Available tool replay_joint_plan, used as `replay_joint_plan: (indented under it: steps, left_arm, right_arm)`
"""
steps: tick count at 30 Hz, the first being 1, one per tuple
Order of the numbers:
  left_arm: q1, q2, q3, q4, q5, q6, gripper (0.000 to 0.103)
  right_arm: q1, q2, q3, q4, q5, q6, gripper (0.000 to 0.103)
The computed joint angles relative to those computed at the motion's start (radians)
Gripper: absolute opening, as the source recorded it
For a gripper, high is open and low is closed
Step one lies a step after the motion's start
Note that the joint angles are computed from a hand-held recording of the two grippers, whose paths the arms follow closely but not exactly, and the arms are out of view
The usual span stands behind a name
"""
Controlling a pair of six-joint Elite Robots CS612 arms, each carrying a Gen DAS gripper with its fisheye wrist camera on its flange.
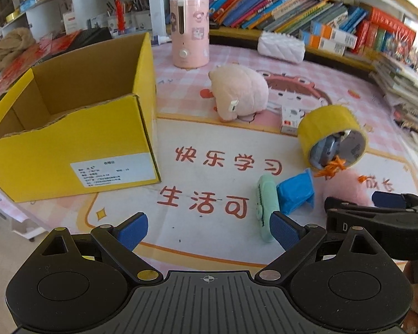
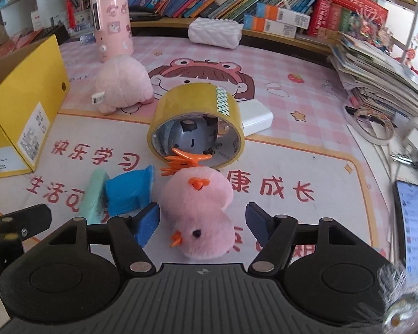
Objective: Organize objects
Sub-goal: 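Close right tool on pink chick plush while left tool grasps mint-green item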
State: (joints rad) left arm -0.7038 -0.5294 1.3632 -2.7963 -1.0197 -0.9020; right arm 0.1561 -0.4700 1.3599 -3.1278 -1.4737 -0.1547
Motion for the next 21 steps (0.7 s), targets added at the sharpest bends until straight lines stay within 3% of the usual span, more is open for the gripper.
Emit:
replay_joint_plan:
  steps: [4, 6, 8, 9, 11, 13, 21]
  left_arm:
    - [0.004, 0.017, -0.035, 0.026, -0.016, 0.016, 0.094]
    - [0.005, 0.028, -0.055, 0.031, -0.022, 0.032, 0.085]
    - [0.006, 0.040, -0.080, 0.047, -0.031, 0.049, 0.066]
    - [0.007, 0.047, -0.089, 0.045, -0.036, 0.056, 0.064]
    - [0.008, 0.059, -0.107, 0.028, -0.050, 0.081, 0.049]
    - [0.008, 0.070, -0.130, 0.028, -0.070, 0.109, 0.044]
    - [0.012, 0.098, -0.195, 0.114, -0.090, 0.101, 0.037]
  right_arm:
    - [-0.013, 0.010, -0.025, 0.043, 0.057, -0.007, 0.056]
    - [-0.022, 0.008, -0.028, 0.055, 0.092, -0.014, 0.048]
    - [-0.030, 0.005, -0.025, 0.049, 0.114, -0.006, 0.047]
    - [-0.035, 0.003, -0.023, 0.043, 0.123, -0.003, 0.047]
    - [-0.042, 0.000, -0.018, 0.020, 0.138, -0.003, 0.047]
    - [-0.049, -0.002, -0.016, 0.001, 0.152, -0.013, 0.047]
    - [-0.063, -0.001, -0.020, 0.004, 0.192, -0.058, 0.047]
